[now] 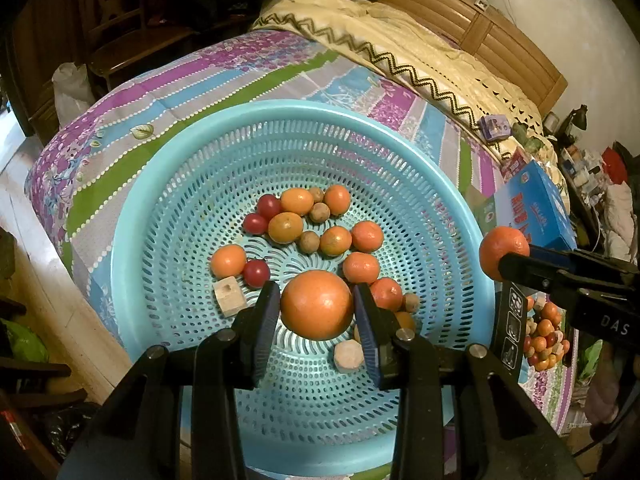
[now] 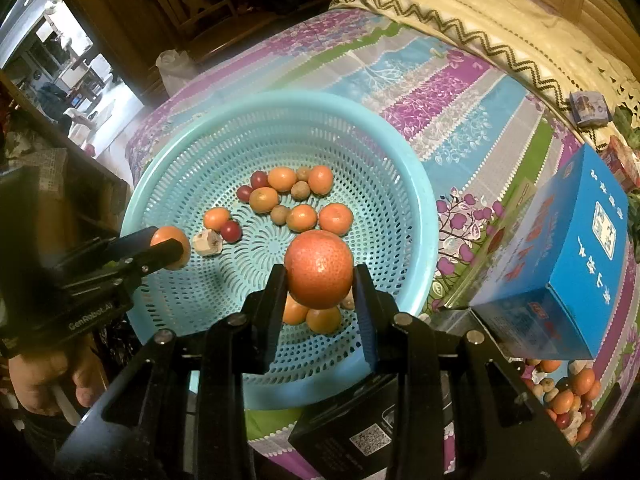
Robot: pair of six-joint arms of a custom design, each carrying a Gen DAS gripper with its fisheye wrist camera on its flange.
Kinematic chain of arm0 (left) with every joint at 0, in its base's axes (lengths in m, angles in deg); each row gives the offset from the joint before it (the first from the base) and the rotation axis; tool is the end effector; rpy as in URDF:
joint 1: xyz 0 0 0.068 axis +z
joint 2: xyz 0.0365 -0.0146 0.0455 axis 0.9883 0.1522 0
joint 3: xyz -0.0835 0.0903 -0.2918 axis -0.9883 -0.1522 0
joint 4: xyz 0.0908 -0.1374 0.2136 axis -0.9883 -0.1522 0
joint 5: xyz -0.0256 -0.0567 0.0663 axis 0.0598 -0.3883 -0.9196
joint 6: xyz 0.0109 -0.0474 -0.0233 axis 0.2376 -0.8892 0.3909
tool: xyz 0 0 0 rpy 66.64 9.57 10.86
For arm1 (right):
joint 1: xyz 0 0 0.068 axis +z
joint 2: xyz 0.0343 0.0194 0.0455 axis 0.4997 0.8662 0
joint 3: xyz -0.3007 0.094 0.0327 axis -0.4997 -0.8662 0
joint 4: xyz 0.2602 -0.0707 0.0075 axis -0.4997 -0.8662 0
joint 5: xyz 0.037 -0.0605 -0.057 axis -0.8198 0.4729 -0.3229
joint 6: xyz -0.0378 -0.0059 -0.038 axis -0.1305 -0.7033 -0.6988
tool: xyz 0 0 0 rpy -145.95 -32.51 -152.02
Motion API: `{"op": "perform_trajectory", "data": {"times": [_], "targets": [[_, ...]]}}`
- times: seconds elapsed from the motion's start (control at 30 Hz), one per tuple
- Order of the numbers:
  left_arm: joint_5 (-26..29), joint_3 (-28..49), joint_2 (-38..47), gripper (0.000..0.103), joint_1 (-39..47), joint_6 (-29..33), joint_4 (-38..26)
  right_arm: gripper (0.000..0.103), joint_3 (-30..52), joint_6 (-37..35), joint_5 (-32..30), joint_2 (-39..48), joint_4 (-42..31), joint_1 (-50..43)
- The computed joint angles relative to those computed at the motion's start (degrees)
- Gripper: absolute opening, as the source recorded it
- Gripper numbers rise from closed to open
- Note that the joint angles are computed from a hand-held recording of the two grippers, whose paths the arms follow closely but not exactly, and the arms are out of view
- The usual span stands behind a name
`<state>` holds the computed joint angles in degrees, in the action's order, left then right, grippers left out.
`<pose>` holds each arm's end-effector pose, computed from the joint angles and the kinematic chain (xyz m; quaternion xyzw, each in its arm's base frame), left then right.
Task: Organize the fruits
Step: 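Open both tools to drop the oranges into the basket, then move both empty tools back to the fruit pile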
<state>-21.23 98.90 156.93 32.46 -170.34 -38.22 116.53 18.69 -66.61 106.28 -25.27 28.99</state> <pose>0.2036 -0.2080 0.3069 -0.3575 0.8938 -0.0486 0.2666 0.4002 0.0077 0.3469 -0.4638 0.8602 0.1676 0.1298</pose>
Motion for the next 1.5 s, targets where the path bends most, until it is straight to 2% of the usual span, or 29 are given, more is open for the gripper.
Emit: {"op": "perform_trajectory", "data": {"times": [0.3,0.4,0.6,1.5], "targets": [[0.5,-0.2,0.3,0.04,0.7,0.0,0.3,0.036,-1.1,-0.1,0.2,-0.3,0.7,0.0],[0.5,-0.4,0.2,0.05,0.9,0.7,0.8,0.036,-0.9,0.0,0.1,0.0,0.6,-0.1],[1.4,-0.6,0.7,0.056,1.4,1.7,1.8,0.036,-0.8,0.0,-0.2,0.0,0.6,-0.1],[1.6,-0.6,1.3,0.057,1.5,1.8,3.1,0.036,1.0,-0.1,-0.6,1.3,-0.3,-0.9]]}}
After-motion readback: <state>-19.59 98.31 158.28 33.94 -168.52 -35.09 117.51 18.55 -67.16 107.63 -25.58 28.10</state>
